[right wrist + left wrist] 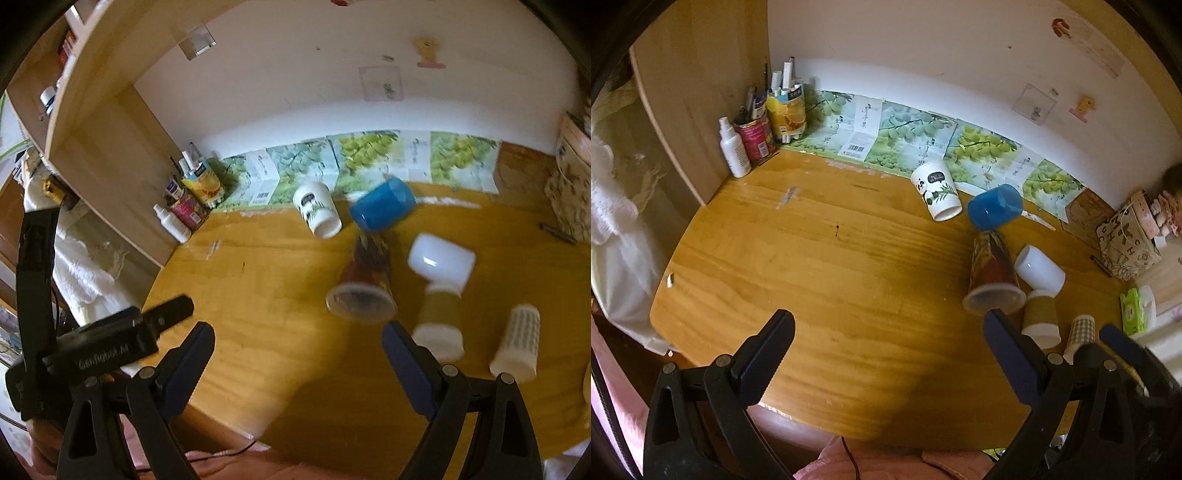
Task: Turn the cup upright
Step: 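Close the left tool on the panda cup and lift it off the desk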
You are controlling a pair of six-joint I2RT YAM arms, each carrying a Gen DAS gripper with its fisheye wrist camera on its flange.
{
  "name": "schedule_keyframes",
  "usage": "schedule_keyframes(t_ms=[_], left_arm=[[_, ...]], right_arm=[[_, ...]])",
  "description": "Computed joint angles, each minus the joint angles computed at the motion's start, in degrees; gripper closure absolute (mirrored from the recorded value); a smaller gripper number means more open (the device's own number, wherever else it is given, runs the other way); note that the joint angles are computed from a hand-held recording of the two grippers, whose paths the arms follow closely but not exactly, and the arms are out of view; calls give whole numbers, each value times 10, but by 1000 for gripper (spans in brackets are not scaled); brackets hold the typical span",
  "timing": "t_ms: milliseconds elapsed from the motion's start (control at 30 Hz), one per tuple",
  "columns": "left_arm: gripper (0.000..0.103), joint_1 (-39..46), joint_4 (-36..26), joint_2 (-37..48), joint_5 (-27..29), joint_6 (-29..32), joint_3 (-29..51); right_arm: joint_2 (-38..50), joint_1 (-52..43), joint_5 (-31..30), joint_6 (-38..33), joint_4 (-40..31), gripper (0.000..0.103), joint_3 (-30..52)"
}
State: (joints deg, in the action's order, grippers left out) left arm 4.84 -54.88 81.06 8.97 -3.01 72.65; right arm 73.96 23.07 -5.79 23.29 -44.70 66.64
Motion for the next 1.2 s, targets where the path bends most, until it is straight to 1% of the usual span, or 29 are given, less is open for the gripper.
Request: schedule_keyframes(t_ms=[67, 133, 333, 533, 567, 733, 800, 933, 1067, 1200], left_arm=[[1, 11, 1, 32, 7, 13, 22], [1, 17, 3, 62, 3, 21, 42], [1, 37, 2, 160, 18, 50, 117], [1, 51, -13, 246, 53, 56, 188], [1, 51, -14, 260, 60, 55, 198], [1, 53, -7, 308, 69, 64, 228], [1, 58, -11, 336, 86, 66, 250], [1, 71, -44, 416, 153, 70, 329], [1, 69, -53, 479, 187, 63, 394], [2, 58, -78, 554, 227, 57, 473]], right_arm=[[42, -3, 3, 0, 13, 11, 33], [81, -9, -1, -3, 24, 11, 66], [201, -21, 8, -20, 26, 11, 184], [315, -30, 11, -42, 12, 11, 295], [325, -31, 10, -45, 12, 11, 304], [435, -36, -6, -65, -33, 11, 428], [470, -32, 3, -77, -47, 11, 469], [519, -34, 6, -87, -65, 11, 524], [567, -39, 16, -99, -85, 11, 578], [601, -55, 11, -91, -98, 11, 617]])
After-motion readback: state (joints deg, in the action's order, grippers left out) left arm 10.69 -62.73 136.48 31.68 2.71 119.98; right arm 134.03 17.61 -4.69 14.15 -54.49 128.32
